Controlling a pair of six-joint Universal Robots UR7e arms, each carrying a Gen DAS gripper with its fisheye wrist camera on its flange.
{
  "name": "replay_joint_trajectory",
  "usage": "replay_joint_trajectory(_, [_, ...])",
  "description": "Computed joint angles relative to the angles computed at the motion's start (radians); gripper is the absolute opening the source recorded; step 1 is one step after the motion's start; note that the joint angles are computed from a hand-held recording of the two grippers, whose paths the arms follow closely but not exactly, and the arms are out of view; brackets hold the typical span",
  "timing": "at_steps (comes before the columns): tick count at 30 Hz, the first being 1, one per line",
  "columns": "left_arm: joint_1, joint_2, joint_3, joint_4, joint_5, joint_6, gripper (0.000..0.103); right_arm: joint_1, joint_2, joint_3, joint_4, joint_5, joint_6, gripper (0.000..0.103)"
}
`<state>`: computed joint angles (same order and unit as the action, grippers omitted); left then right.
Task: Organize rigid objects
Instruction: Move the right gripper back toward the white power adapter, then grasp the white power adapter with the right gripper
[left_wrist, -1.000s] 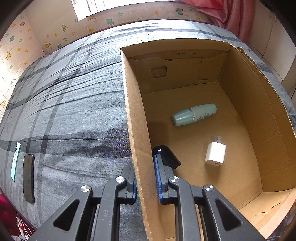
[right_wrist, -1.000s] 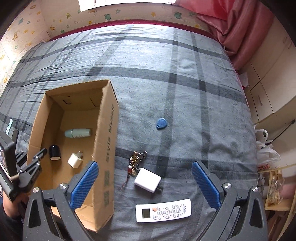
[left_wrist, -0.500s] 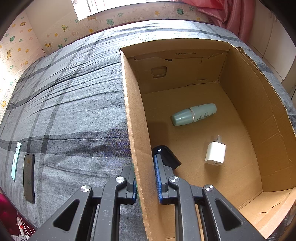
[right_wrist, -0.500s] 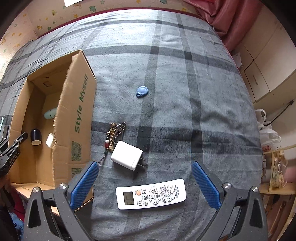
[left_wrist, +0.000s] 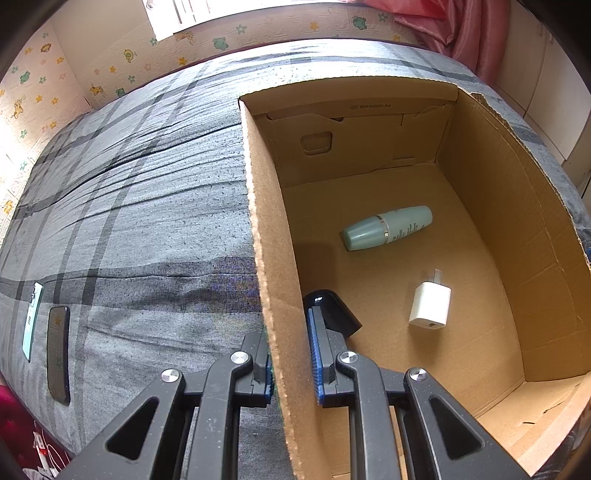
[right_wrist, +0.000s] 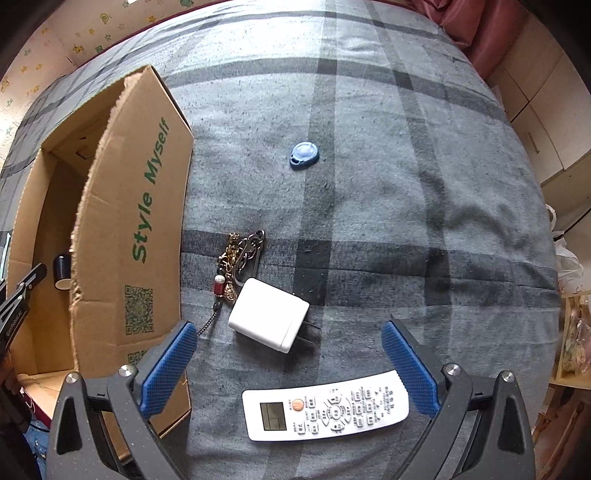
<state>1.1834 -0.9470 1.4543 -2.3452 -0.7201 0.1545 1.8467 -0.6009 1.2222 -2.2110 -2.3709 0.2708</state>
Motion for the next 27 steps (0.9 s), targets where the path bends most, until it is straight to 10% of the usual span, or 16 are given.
replay_joint_trajectory(27, [0.002, 0.004, -0.002, -0.005, -0.001, 0.002, 0.017, -0.051, 0.070, -0.077, 0.080, 0.051, 0.097, 0.073])
